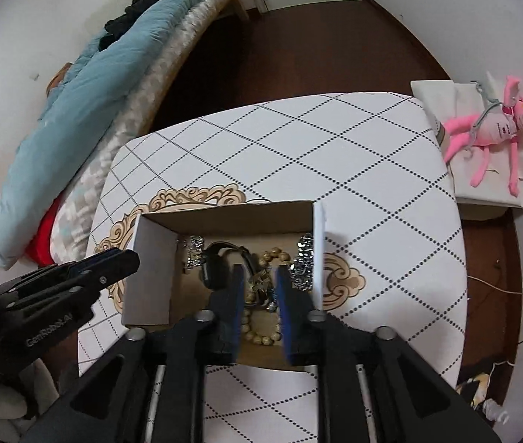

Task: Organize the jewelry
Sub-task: 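Carry the charm and ring into the white box and open both grippers, then lift both grippers up and away from the box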

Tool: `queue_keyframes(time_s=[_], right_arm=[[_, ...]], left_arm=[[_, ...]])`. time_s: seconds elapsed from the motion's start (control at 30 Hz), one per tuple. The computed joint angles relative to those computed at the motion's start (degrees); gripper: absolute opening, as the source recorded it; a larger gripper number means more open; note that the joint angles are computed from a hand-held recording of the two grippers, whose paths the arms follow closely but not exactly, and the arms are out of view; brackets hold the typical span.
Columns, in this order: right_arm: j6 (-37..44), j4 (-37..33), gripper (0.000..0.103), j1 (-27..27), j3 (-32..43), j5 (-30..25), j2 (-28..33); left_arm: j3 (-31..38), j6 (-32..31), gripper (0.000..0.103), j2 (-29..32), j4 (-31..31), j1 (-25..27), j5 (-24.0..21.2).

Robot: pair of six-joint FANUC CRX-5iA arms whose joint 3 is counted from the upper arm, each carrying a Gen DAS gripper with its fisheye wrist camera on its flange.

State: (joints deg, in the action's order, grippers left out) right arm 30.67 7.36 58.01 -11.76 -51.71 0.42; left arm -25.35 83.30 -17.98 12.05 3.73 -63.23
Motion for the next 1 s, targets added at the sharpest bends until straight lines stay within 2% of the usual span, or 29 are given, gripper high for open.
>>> queue_keyframes(time_s=[0.03, 0.13, 0.23, 0.27, 0.33, 0.37, 0.43, 0.63, 0.8, 1.0], right_arm=[[-0.1, 0.2, 0.037, 0.0, -0.2, -0.1, -0.2], [-0.9, 1.2, 0.056, 0.0, -0.7, -1.1, -0.7], [-3.0, 4.7, 0.070, 0.8, -0.8, -4.1, -0.4], [-3.7, 5.8, 0.082, 1.2, -0.7, -5.4, -0.1], [-4.7, 8.5, 0.098, 2.4, 0.0, -9.2, 1.4], [-5.2, 9.8, 0.101, 3.1, 0.2, -11.1, 2.2], [-5.7, 11.2, 0.101, 4.2, 0.5, -13.9, 3.7], [-7.9, 12.6, 0.103, 5.9, -0.5, -15.6, 4.4], [-10.5, 13.1, 0.103, 7.2, -2.3, -15.2, 2.3], [-16.5, 17.2, 0.103, 11.9, -5.4, -17.8, -2.2]], left_arm=[[0.0, 0.6, 0.074, -0.2, -0.6, 0.1, 0.5], [1.1, 3.6, 0.076, -0.4, -4.2, -0.7, 0.6], [2.0, 7.4, 0.098, -1.0, -9.6, -2.4, 0.8], [1.9, 8.1, 0.101, -1.1, -10.8, -2.7, 1.1], [1.3, 9.8, 0.102, -2.1, -13.5, -3.8, 1.7], [1.1, 10.5, 0.103, -2.3, -14.8, -4.5, 1.8], [0.4, 11.4, 0.103, -2.7, -16.3, -5.5, 1.9], [-1.1, 12.7, 0.103, -3.5, -16.4, -6.4, 1.3], [-1.6, 13.6, 0.103, -5.8, -16.1, -7.1, 0.1], [-1.4, 16.4, 0.103, -12.4, -17.9, -8.9, -2.2]])
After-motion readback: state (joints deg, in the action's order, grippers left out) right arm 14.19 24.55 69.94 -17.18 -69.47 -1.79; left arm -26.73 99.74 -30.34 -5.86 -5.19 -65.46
